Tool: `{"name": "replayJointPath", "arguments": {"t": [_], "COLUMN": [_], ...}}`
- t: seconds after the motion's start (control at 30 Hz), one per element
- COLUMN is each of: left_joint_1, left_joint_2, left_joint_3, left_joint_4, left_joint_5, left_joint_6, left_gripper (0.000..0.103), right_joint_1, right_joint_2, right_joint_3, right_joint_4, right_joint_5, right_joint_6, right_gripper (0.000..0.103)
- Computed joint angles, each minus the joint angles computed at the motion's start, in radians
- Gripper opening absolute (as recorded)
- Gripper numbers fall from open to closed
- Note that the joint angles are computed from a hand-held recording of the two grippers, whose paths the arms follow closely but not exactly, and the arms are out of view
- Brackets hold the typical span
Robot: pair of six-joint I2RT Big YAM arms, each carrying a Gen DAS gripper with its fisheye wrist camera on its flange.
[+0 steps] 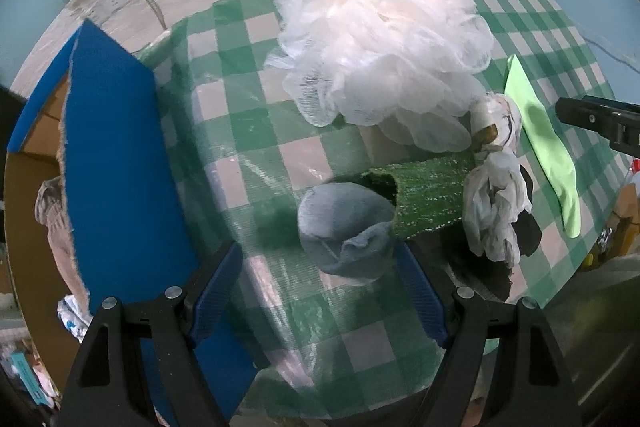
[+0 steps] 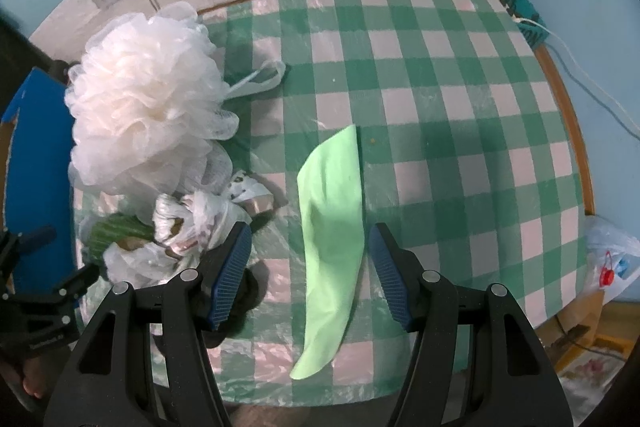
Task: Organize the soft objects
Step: 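Grasp the light-green cloth with the right tool while the left tool grasps the grey sock ball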
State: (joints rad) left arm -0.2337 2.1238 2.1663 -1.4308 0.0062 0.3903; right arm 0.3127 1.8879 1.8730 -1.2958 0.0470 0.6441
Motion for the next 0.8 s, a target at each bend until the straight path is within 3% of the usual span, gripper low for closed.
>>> {"name": "replayJointPath", "arguments": {"t": [0.6,0.8], "left_joint_1": [-0.024,-0.025], "left_joint_2": [0.058,0.051], "left_joint_3": [0.023,0.007], "left_joint_4": [0.016,0.045], "left_joint_5": [-0.043,-0.041], "left_joint_6": [0.010,0.034], "left_gripper": [0.080,0.055], "right_joint_1": [0.004,-0.008], "right_joint_2": [0.063,0.061], "right_joint_3": [-0.002,-0.025], "right_joint_4": [-0.047,-0.043], "right_joint_5": [-0.003,0.015], "right_joint_6": [-0.017,-0.034], "right_gripper": [0.062,0.062]}}
